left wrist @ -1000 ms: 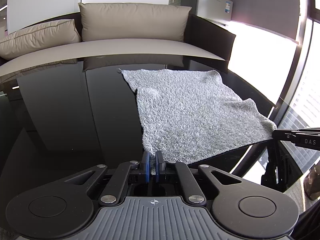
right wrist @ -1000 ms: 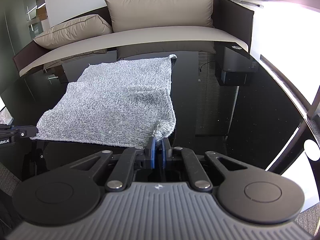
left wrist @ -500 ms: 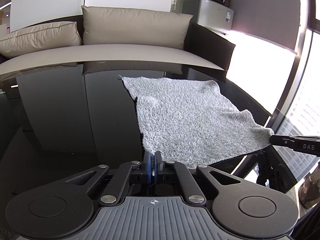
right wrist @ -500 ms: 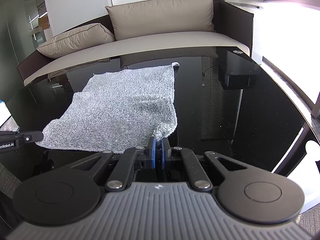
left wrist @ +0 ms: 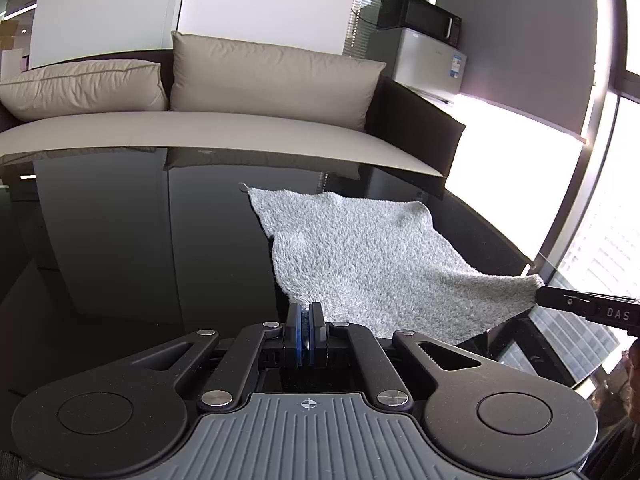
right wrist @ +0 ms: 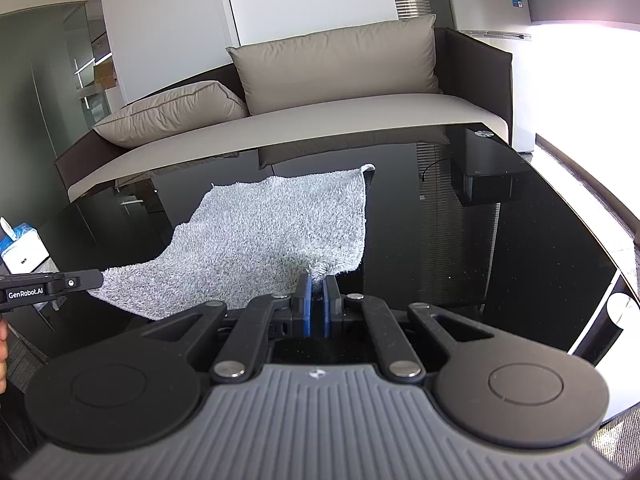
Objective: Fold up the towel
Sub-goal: 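Lift the towel edge with both tools and fold it over onto itself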
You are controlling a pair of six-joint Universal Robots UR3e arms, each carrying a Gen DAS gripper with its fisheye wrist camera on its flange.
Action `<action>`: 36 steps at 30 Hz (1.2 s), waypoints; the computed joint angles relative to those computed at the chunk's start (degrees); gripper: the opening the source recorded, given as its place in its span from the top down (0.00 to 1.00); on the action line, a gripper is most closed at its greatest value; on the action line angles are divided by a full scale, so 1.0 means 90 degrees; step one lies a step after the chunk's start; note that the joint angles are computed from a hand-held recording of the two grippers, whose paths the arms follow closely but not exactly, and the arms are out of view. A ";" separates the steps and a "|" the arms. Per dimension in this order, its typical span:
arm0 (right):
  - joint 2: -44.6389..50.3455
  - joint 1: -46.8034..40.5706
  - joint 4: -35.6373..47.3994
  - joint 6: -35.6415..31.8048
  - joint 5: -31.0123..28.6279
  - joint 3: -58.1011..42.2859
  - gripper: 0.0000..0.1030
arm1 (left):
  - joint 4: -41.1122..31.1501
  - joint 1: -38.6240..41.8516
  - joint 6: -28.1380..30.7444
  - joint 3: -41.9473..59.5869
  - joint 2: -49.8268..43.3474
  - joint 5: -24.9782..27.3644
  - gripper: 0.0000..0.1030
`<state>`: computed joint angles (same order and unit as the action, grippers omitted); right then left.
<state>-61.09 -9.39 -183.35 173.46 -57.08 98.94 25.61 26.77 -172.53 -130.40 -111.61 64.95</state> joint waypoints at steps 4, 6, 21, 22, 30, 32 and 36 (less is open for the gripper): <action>-0.0189 -0.0051 0.0003 -0.0011 0.0206 0.0145 0.95 | -0.0012 0.0112 -0.0029 -0.0149 0.0186 -0.0116 0.97; -0.0272 -0.0086 -0.0056 -0.0002 0.0307 0.0223 0.95 | -0.0007 0.0138 -0.0062 -0.0189 0.0241 -0.0135 0.97; 0.0062 0.0005 -0.0116 0.0275 0.0258 -0.0321 0.95 | -0.0085 -0.0045 -0.0328 0.0356 0.0044 0.0172 0.97; 0.0124 0.0031 -0.0126 0.0281 0.0216 -0.0438 0.95 | -0.0082 -0.0086 -0.0349 0.0458 -0.0012 0.0230 0.97; 0.1002 0.0281 0.0240 0.0427 -0.0114 -0.1886 0.95 | -0.0251 -0.0428 -0.0638 0.1485 -0.0581 0.0679 0.97; 0.1242 0.0360 0.0374 0.0473 -0.0216 -0.2272 0.95 | -0.0346 -0.0509 -0.0743 0.1848 -0.0820 0.0772 0.97; 0.1844 0.0527 0.0616 0.0638 -0.0433 -0.3256 0.95 | -0.0514 -0.0598 -0.0846 0.2405 -0.1147 0.0889 0.97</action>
